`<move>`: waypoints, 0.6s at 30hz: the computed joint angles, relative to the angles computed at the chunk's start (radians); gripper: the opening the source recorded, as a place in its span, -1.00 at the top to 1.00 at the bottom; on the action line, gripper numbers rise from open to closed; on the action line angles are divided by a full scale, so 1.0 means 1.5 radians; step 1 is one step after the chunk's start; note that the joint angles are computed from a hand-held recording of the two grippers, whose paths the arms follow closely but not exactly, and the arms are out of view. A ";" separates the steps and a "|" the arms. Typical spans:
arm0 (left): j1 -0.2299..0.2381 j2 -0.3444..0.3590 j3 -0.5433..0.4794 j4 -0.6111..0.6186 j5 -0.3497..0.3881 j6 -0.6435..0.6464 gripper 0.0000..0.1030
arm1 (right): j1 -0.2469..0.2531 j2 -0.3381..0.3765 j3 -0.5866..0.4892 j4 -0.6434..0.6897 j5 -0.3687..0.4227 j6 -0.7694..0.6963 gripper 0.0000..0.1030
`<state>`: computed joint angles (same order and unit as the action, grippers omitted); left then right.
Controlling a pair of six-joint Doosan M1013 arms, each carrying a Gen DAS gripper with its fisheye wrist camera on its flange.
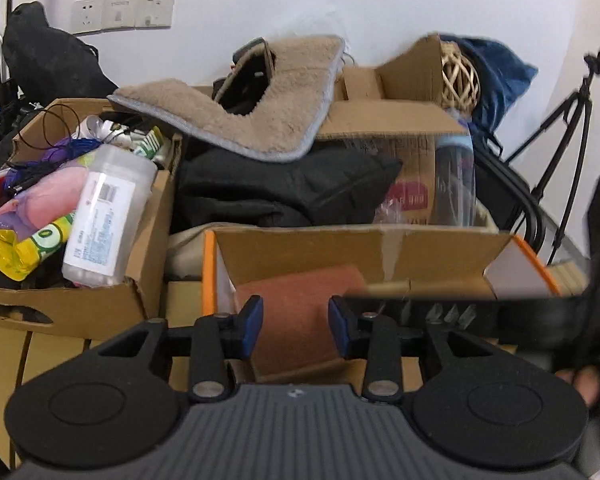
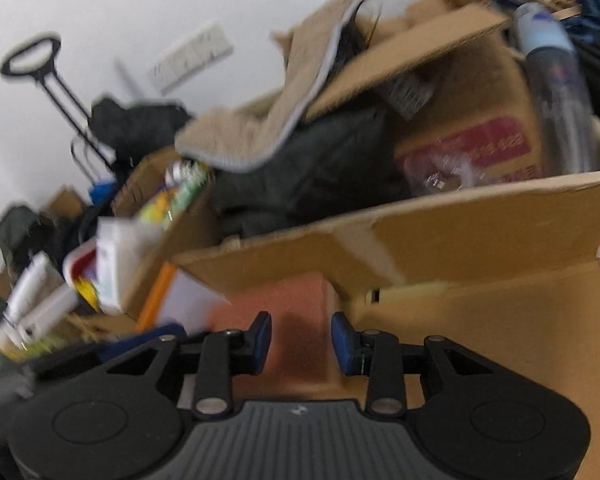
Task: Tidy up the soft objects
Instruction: 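Carry the brown sponge into the cardboard box and open both grippers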
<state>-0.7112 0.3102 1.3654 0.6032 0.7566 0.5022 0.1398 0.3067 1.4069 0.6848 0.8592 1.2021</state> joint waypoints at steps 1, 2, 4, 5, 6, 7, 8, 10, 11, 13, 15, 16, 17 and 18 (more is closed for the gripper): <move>-0.002 -0.004 0.006 0.023 -0.003 -0.014 0.20 | 0.002 0.003 -0.001 -0.003 0.007 0.002 0.31; -0.005 -0.006 0.010 0.046 -0.003 -0.036 0.10 | 0.000 0.003 0.002 0.012 0.005 -0.008 0.29; -0.009 -0.014 0.019 0.072 -0.007 -0.058 0.04 | -0.006 -0.005 0.011 0.044 -0.001 -0.029 0.29; -0.012 -0.015 0.016 0.076 -0.001 -0.060 0.04 | -0.008 -0.011 0.016 0.048 -0.009 -0.034 0.28; -0.016 -0.020 0.017 0.081 0.005 -0.063 0.04 | -0.011 -0.018 0.019 0.048 -0.013 -0.033 0.28; -0.021 -0.022 0.013 0.083 0.013 -0.060 0.04 | -0.014 -0.027 0.022 0.050 -0.014 -0.034 0.28; -0.027 -0.027 0.011 0.089 0.022 -0.060 0.04 | -0.017 -0.035 0.024 0.051 -0.013 -0.037 0.28; -0.043 -0.042 0.012 0.110 0.037 -0.068 0.03 | -0.028 -0.063 0.034 0.053 -0.007 -0.052 0.24; -0.054 -0.053 0.015 0.122 0.044 -0.074 -0.05 | -0.033 -0.079 0.042 0.054 -0.005 -0.061 0.16; -0.078 -0.079 0.026 0.150 0.059 -0.089 -0.22 | -0.051 -0.116 0.063 0.067 0.001 -0.092 0.00; -0.106 -0.101 0.034 0.179 0.088 -0.100 -0.28 | -0.076 -0.150 0.079 0.075 0.018 -0.122 -0.04; -0.123 -0.114 0.042 0.193 0.103 -0.105 -0.31 | -0.089 -0.173 0.094 0.078 0.023 -0.143 -0.04; -0.141 -0.127 0.050 0.211 0.119 -0.114 -0.40 | -0.104 -0.193 0.107 0.083 0.029 -0.163 -0.05; -0.160 -0.139 0.058 0.228 0.136 -0.124 -0.45 | -0.118 -0.214 0.123 0.089 0.034 -0.187 -0.09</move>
<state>-0.9506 0.1021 1.4530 0.9449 0.9604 0.3159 -0.0378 -0.0146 1.5908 0.8179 0.9102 0.9219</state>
